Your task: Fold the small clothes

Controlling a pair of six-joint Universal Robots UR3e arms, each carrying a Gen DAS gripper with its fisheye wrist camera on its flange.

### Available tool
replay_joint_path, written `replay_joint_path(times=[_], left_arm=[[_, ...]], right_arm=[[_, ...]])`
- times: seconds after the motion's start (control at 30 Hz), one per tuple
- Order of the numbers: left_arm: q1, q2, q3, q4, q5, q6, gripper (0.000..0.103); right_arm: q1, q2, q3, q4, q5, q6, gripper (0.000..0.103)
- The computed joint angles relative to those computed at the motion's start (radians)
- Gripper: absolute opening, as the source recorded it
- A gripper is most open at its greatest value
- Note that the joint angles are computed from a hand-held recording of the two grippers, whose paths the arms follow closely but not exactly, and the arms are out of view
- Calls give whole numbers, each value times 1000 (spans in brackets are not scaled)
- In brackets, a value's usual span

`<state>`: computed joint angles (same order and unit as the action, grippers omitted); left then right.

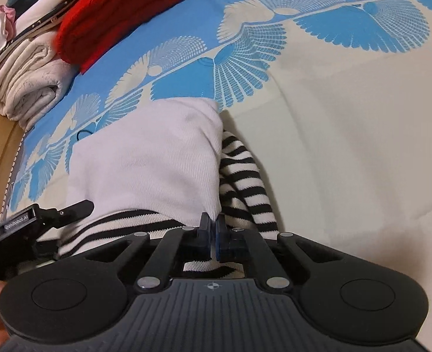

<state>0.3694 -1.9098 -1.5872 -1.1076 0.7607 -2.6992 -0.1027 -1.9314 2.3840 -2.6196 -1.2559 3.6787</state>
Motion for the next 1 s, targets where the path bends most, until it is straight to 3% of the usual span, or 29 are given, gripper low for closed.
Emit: replay_joint_path(times=[0.2,0.27,0.37,0.43,0.53,0.63,0.7,0.77,0.83,0.93,1.0], left_arm=[[41,-42,291,-169,-21,95,47],[65,-94,407,-205,5,100,48],[108,-171,542,-213,90,74,58],[132,-155,517,-95,197,30,58],[201,-106,535,-266,196,183,59],[274,-9,427,-388,150,376,69],[302,16,364,-425,137,448,76],[295,48,232,-312,211,492,76],[232,44,151,-152,367,461,87],[247,33,172,-171,329,424,85],[271,58,167,-183,299,448,84]], right_arm=[[104,203,-127,-145,-31,122,2],[161,294,-204,-213,-50,178,2],[252,441,-349,-286,-93,245,2],[300,527,-452,-286,-119,272,2],[360,639,-602,-219,-149,285,2],[430,713,-753,-82,-255,261,2],[441,730,-786,-38,-275,267,2],[453,728,-795,-14,-308,266,2],[459,714,-782,-10,-319,272,2],[471,704,-785,-3,-313,289,3],[493,700,-804,31,-368,302,5]])
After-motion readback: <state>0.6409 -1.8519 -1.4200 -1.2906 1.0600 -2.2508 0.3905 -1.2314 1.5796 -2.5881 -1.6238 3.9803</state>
